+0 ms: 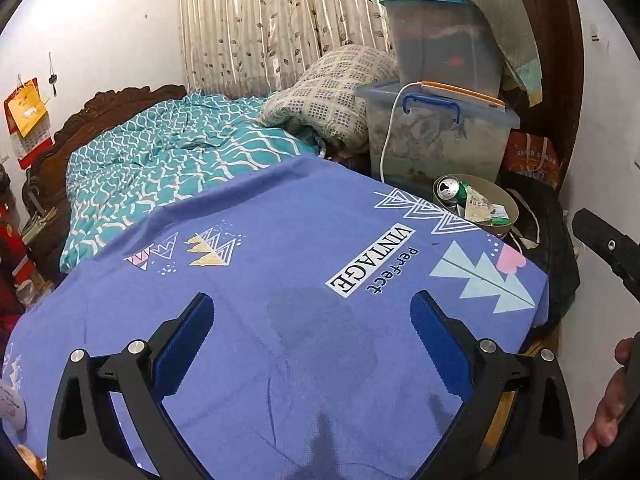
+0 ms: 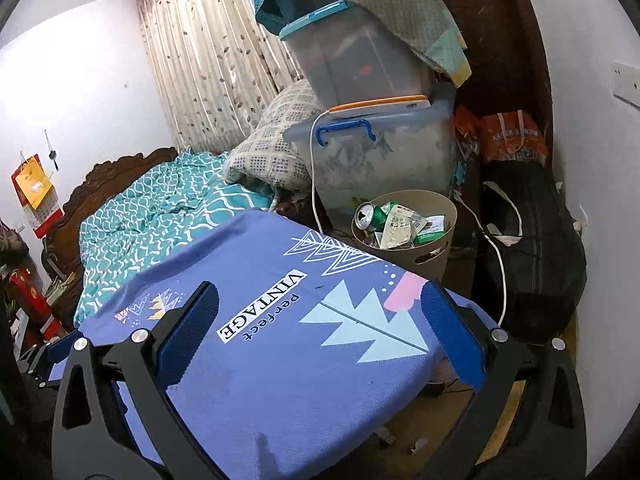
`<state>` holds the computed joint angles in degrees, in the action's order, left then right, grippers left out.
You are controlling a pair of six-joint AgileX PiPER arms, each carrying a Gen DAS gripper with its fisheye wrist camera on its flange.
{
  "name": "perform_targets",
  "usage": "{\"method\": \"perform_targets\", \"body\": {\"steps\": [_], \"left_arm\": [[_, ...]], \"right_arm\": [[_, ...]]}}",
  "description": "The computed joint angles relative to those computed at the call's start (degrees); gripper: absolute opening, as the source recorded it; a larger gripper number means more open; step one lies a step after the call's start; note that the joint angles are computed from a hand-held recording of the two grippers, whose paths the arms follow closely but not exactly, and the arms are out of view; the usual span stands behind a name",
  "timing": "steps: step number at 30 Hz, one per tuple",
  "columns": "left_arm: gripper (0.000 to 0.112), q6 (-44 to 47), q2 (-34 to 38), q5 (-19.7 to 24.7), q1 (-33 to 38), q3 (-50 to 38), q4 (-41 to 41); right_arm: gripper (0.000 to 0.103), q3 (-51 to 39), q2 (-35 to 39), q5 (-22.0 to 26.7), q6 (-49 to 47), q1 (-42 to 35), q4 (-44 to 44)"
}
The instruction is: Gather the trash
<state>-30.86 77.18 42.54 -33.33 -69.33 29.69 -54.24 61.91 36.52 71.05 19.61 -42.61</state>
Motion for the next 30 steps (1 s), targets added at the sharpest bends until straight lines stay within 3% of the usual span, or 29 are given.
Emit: {"method": "perform_targets", "body": {"steps": [5,12,25,30], "left_arm": [[0.095,0.11,0.18,0.7,-0.72,-0.47,-0.06],[0.095,0.81,-0.14,0.47,-0.87,-1.08,-2.94],[0.095,-6.69,-1.14,0.29,-5.03,-2.03,5.02],[0.095,-6.87,-0.93,0.78,-5.93,-2.63,5.27]], "right_arm": [[0.1,0.0,0.08,-0.92,-0.5,-0.89,0.73],[0.1,1.5,-1.09,-0.53,4.37,0.17,-4.72],[0.1,3.83,-3.57,-4.46,1.82,-5.08,-1.65],[0.1,4.4,-4.74,-4.57,4.01,-4.87,-4.13]]}}
